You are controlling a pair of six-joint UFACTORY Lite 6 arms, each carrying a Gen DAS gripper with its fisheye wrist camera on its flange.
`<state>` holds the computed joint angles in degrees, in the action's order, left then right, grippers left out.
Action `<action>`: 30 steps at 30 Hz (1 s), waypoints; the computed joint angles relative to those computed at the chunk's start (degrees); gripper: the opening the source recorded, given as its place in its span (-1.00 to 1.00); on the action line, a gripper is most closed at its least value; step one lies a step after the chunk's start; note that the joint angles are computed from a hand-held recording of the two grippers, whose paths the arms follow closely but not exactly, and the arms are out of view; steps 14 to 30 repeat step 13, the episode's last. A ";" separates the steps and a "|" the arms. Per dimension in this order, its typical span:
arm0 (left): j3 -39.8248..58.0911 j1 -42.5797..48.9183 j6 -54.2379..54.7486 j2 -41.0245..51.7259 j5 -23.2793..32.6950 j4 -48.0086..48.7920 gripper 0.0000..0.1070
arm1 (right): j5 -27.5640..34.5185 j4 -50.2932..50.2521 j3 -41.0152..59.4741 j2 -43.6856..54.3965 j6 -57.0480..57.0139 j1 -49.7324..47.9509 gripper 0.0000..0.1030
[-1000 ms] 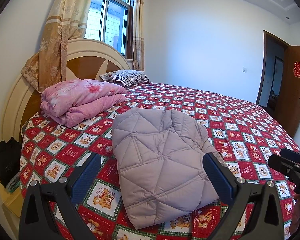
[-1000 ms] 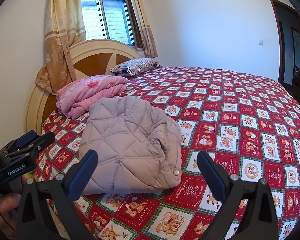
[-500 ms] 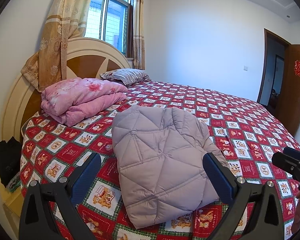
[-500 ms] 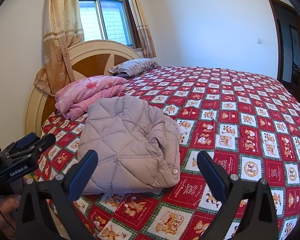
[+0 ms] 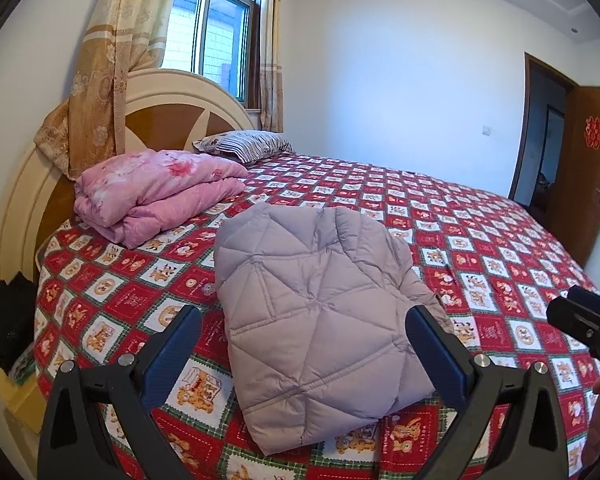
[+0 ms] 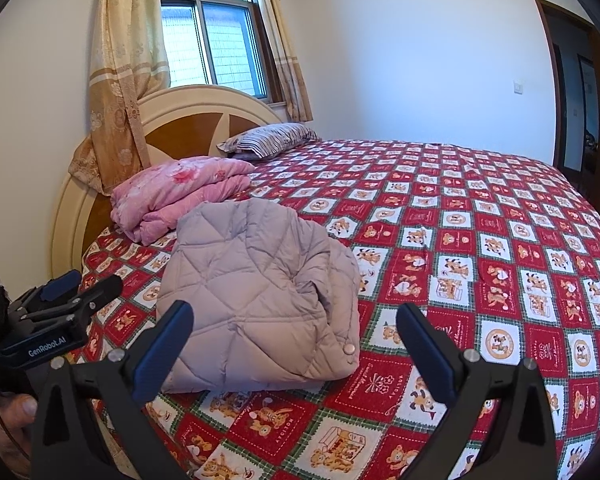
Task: Fold large clothes
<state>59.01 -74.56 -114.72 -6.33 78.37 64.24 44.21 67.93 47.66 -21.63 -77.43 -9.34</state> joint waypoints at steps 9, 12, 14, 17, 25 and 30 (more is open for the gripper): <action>-0.49 -1.53 0.32 1.15 1.46 1.83 0.90 | 0.58 0.49 -0.63 -0.18 -0.67 -0.89 1.00; 0.51 -1.79 1.65 2.48 1.30 2.23 0.90 | 0.62 0.53 -0.70 0.10 -0.82 -1.12 1.00; 0.90 -1.72 1.85 3.00 1.49 2.25 0.90 | 0.84 0.81 -1.03 0.12 -1.34 -1.58 1.00; 0.90 -1.72 1.85 3.00 1.49 2.25 0.90 | 0.84 0.81 -1.03 0.12 -1.34 -1.58 1.00; 0.90 -1.72 1.85 3.00 1.49 2.25 0.90 | 0.84 0.81 -1.03 0.12 -1.34 -1.58 1.00; 0.90 -1.72 1.85 3.00 1.49 2.25 0.90 | 0.84 0.81 -1.03 0.12 -1.34 -1.58 1.00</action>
